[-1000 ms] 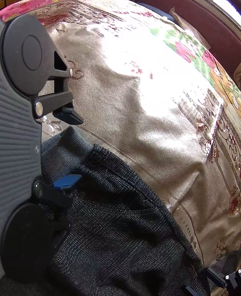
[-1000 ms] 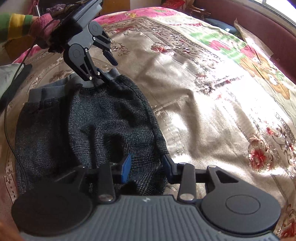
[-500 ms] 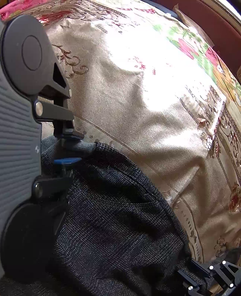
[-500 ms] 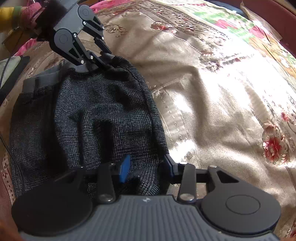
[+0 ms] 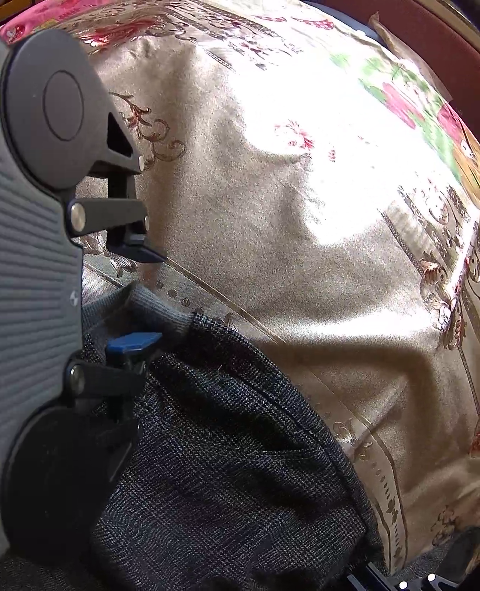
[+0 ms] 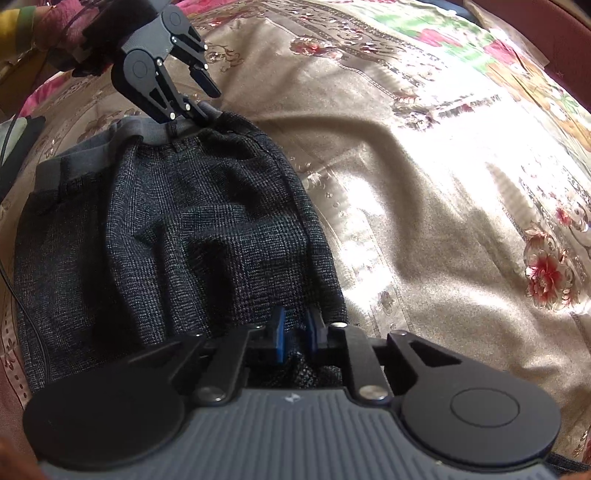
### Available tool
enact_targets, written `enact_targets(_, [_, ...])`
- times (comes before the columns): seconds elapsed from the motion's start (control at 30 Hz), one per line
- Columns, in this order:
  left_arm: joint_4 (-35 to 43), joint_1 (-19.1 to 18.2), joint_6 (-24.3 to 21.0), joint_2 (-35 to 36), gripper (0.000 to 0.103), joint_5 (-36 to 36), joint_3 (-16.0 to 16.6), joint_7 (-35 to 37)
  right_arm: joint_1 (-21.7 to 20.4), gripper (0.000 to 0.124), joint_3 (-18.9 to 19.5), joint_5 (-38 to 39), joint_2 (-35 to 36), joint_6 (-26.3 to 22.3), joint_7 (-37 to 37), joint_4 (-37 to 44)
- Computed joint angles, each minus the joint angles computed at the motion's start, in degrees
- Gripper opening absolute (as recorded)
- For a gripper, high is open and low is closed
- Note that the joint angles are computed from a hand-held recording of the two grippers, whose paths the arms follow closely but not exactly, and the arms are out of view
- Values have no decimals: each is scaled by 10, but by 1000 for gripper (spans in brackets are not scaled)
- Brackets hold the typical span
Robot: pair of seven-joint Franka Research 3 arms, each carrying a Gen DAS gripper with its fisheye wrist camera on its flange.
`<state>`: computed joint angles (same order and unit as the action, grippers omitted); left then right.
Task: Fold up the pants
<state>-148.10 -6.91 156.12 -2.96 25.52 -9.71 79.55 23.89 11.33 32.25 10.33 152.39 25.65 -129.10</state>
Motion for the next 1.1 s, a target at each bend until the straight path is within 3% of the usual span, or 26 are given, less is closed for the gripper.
enact_targets(0.07, [5, -5, -3, 12, 34, 27, -8, -10, -2, 17, -2, -7, 5, -10, -8, 7])
enact_targets(0.1, [9, -7, -1, 20, 33, 42, -10, -19, -2, 17, -2, -7, 11, -12, -6, 11])
enact_targets(0.2, [10, -5, 0, 19, 32, -12, -3, -6, 5, 16, -9, -30, 38, -14, 43, 31])
enact_targets(0.27, [1, -7, -9, 4, 29, 14, -6, -12, 5, 10, -5, -39, 33, -1, 47, 23])
enact_targets(0.33, [-12, -11, -14, -15, 27, 46, -12, -30, -9, 9, 7, -5, 10, 1, 15, 6])
enact_targets(0.5, [-76, -25, 5, -114, 26, 43, -19, -51, -7, 5, 5, 73, -91, -4, -50, -60])
enact_targets(0.6, [-121, -54, -14, -210, 25, 3, -16, -34, 16, 1, -8, 108, -165, -11, -68, -102])
enact_targets(0.7, [-161, -118, -59, -316, 18, -65, -17, -33, 39, 1, -26, 120, -238, -36, -67, -139])
enact_targets(0.8, [-201, -179, -100, -395, 18, -111, -27, -44, 53, 1, -38, 102, -296, -72, -46, -172])
enact_targets(0.87, [-217, -210, -104, -407, 18, -135, -36, -65, 65, 1, -38, 92, -320, -58, -47, -199])
enact_targets(0.9, [-221, -210, -105, -402, 18, -127, -58, -83, 67, 2, -32, 80, -315, -44, -36, -204])
enact_targets(1.03, [-231, -209, -70, -374, 20, -106, -78, -140, 74, 13, -31, 62, -237, 48, -3, -186])
enact_targets(1.1, [-237, -208, -50, -374, 22, -94, -80, -158, 68, 31, -36, 62, -186, 65, 27, -150])
